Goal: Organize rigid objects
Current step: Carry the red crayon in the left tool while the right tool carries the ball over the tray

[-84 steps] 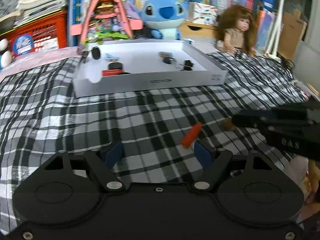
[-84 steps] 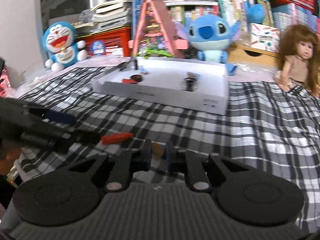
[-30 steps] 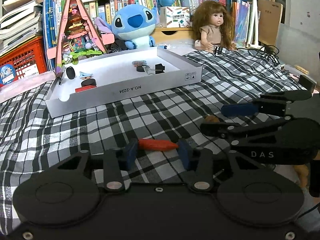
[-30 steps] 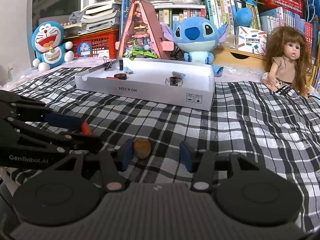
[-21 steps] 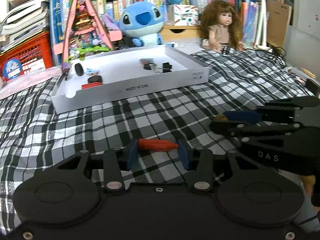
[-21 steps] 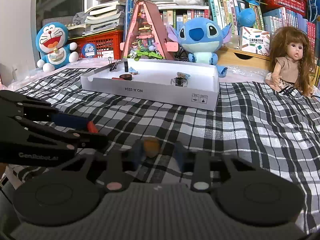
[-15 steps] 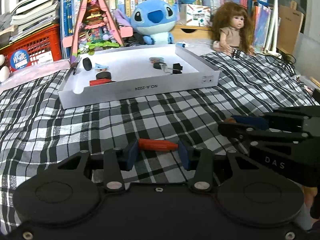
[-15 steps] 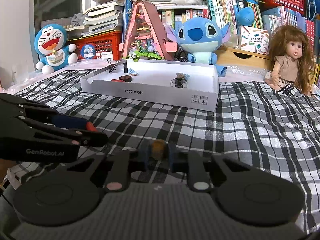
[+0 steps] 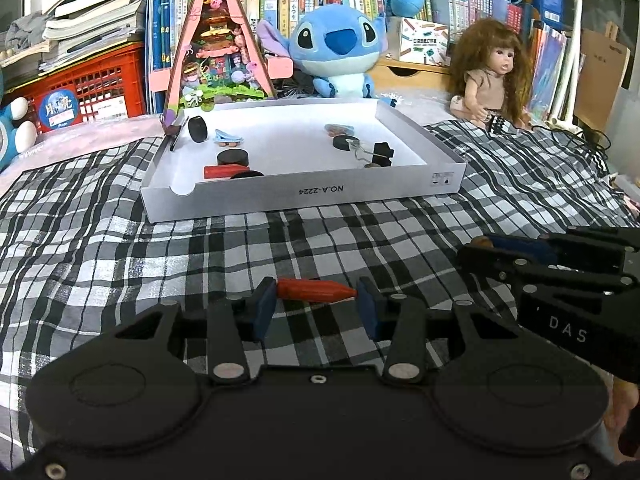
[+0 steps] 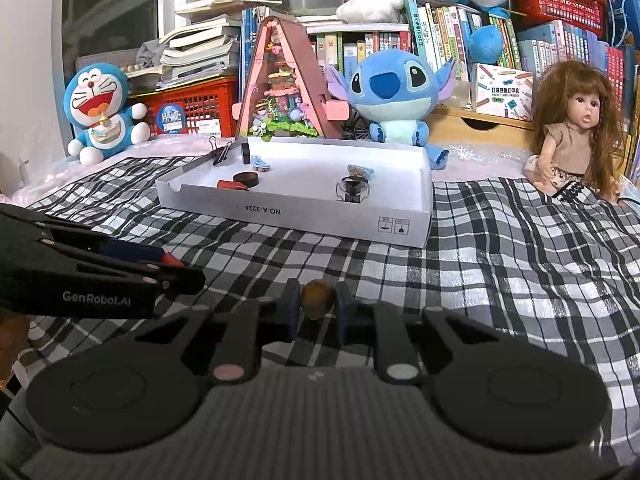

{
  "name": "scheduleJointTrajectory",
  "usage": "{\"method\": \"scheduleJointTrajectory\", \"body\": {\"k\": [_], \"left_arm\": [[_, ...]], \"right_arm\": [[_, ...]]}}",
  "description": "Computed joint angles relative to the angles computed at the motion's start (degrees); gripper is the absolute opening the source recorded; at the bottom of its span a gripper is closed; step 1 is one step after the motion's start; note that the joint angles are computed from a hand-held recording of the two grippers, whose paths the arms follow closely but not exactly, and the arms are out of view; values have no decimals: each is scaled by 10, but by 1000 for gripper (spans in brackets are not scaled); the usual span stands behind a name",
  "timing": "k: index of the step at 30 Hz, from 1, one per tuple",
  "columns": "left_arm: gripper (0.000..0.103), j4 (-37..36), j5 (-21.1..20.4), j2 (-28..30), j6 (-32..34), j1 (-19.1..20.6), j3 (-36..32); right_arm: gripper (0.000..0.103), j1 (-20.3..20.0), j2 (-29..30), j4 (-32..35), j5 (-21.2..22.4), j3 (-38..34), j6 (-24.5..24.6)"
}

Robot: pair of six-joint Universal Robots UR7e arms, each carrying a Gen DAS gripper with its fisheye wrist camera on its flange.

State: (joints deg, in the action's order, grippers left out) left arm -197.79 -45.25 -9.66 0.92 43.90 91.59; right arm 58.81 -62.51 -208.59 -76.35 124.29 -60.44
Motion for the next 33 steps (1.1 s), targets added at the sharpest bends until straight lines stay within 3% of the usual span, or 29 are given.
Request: {"method": "scheduleJointTrajectory", "body": {"k": [33], "left_arm": [[41,18,10,4,20,21,-90]], "right_arm": [[23,53,24,35,-62,-71,70]]}}
